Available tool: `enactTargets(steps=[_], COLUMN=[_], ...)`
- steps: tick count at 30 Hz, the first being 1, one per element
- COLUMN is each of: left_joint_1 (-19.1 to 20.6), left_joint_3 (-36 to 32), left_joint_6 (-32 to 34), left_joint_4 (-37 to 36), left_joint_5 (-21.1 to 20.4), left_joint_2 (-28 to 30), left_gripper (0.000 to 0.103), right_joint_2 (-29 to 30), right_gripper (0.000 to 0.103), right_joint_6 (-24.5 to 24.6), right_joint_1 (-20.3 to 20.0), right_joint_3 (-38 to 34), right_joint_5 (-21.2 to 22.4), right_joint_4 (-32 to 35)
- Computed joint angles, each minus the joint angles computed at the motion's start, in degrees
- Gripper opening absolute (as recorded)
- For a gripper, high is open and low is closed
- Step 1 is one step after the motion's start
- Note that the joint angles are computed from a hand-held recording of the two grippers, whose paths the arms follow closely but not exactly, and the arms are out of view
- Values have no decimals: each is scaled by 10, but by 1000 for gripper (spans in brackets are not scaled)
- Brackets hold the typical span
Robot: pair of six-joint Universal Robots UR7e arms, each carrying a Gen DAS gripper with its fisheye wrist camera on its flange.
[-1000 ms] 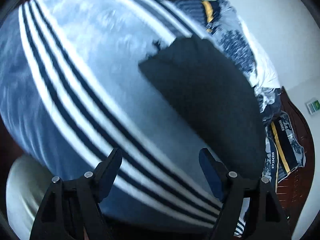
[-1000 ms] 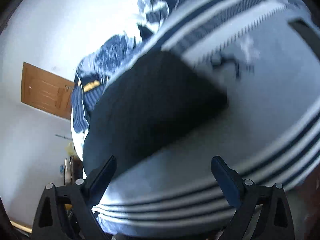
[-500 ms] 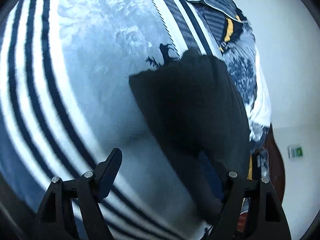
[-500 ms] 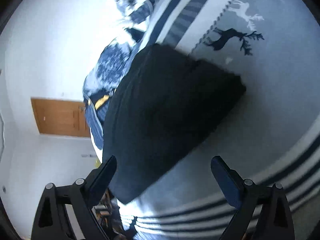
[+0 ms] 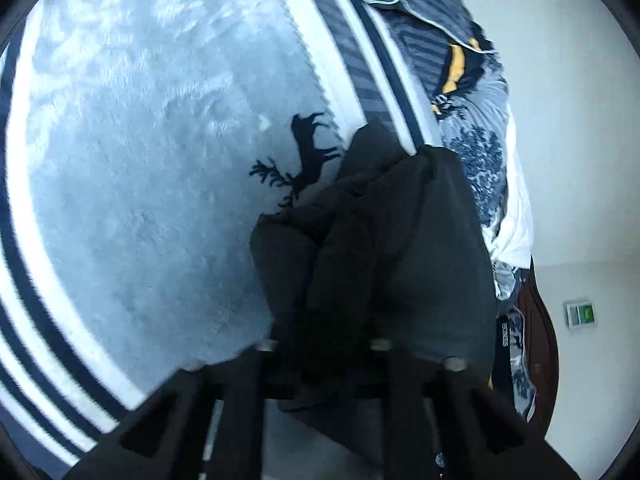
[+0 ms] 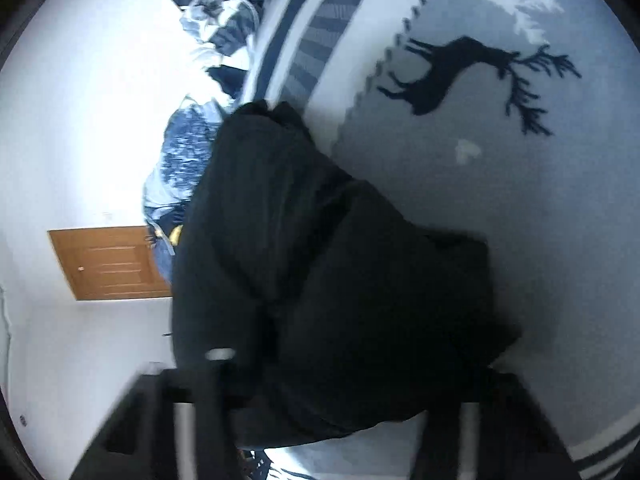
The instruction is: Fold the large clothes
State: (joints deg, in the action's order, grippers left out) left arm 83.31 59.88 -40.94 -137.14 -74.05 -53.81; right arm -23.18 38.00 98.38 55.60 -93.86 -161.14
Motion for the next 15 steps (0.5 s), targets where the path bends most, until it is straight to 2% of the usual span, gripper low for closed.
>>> enactTargets(steps=[2, 4, 6, 8, 10, 13, 15], left_joint_1=[-11, -23, -31, -39, -51, -60, -73], left_joint_3=[25, 54, 95, 148, 206, 253, 278], left_joint_6=[22, 37, 41, 34, 22, 12, 19], left_joint_4=[11, 22, 20, 19, 24, 45, 56], left_joint_5=[6, 13, 10, 11, 32, 52, 80], left_joint_2=[-27, -58, -94, -139, -187, -228, -250], left_gripper=[5, 4, 4, 4, 4, 4, 5], right_joint_2=[-6, -19, -43, -81, -109, -149, -176], right_gripper=[15, 11, 10, 9, 9, 9, 9], right_joint_6=[-25, -49, -57, -58, -62, -66, -55], right_joint_1=[9, 19, 25, 32, 41, 56, 62], right_joint_3=[3, 16, 53, 120, 165, 237, 284], right_joint_5=[-16, -37, -46, -47, -57, -68, -79], right_joint_4=[2, 14, 2, -30, -41, -54, -54])
